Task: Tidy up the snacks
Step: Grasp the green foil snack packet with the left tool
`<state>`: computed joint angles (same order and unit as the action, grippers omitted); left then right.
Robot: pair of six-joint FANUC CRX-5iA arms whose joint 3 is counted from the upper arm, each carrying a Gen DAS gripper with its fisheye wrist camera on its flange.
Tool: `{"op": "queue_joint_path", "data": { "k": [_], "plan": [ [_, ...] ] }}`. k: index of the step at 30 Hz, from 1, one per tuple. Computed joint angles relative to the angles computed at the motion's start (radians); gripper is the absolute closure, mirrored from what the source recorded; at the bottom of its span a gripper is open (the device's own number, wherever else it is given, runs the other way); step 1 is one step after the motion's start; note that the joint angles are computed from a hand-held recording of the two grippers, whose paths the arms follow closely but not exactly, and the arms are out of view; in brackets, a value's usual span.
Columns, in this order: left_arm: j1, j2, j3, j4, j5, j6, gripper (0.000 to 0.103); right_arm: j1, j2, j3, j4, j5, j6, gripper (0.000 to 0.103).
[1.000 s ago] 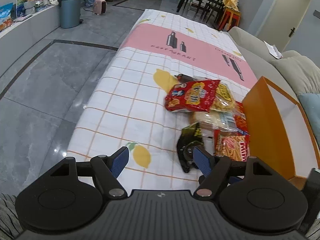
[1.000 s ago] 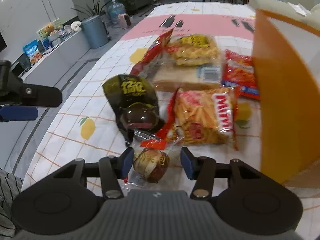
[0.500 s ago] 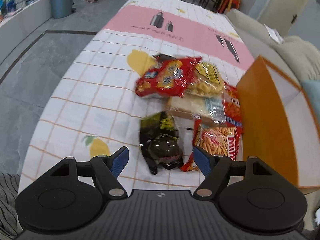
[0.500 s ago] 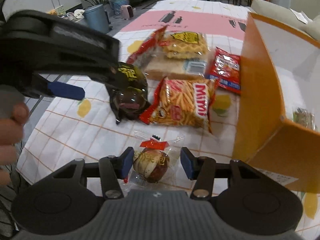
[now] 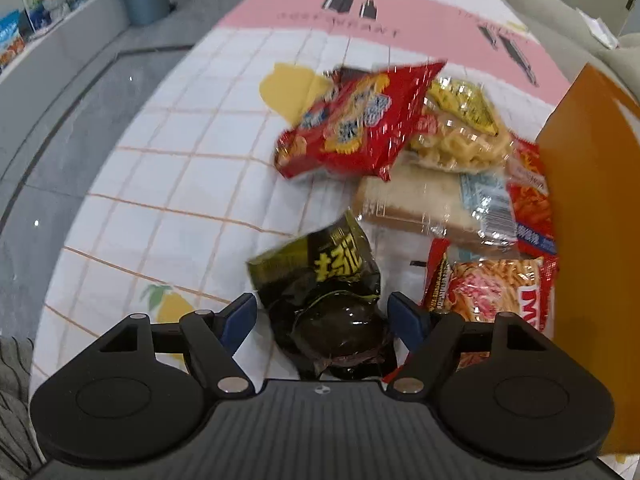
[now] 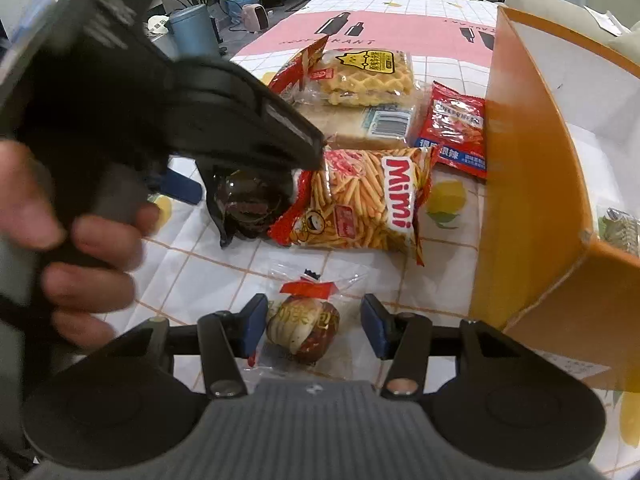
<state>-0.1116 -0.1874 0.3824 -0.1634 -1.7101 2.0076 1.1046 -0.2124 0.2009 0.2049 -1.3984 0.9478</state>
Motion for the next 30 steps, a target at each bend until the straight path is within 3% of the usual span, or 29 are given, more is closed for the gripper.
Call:
{"op": "queue_joint_path", "data": {
  "k": [2,4,5,11,21,24,30],
  "plan": [
    [-0.051,0.014,0.021,-0.077,-0.011,0.004,0.015,-0.011,0.002,0.004,-0.012,0.006,0.006,0.052],
    [-0.056,-0.004,-0.002,-0.082,0.029,0.02,0.033,-0.018,0.001,0.004,-0.02,0.013,0.003,0.052],
    [-0.063,-0.001,0.003,-0.092,0.029,0.029,0.036,-0.02,0.002,0.006,-0.022,0.012,0.01,0.052],
    [-0.067,-0.016,-0.009,-0.094,0.036,0.041,0.041,-0.032,-0.002,0.006,-0.04,0.022,0.026,0.052],
    [0.032,-0.111,-0.09,0.066,0.103,-0.022,0.042,-0.026,-0.016,-0.005,-0.031,0.04,0.044,0.053],
    [0.039,-0.129,-0.087,0.07,0.11,-0.04,0.043,-0.018,-0.024,-0.007,-0.022,0.049,0.041,0.053],
    [0.087,-0.153,-0.09,0.112,0.077,-0.055,0.045,0.003,-0.036,-0.008,-0.008,0.068,0.052,0.053]
  ]
}}
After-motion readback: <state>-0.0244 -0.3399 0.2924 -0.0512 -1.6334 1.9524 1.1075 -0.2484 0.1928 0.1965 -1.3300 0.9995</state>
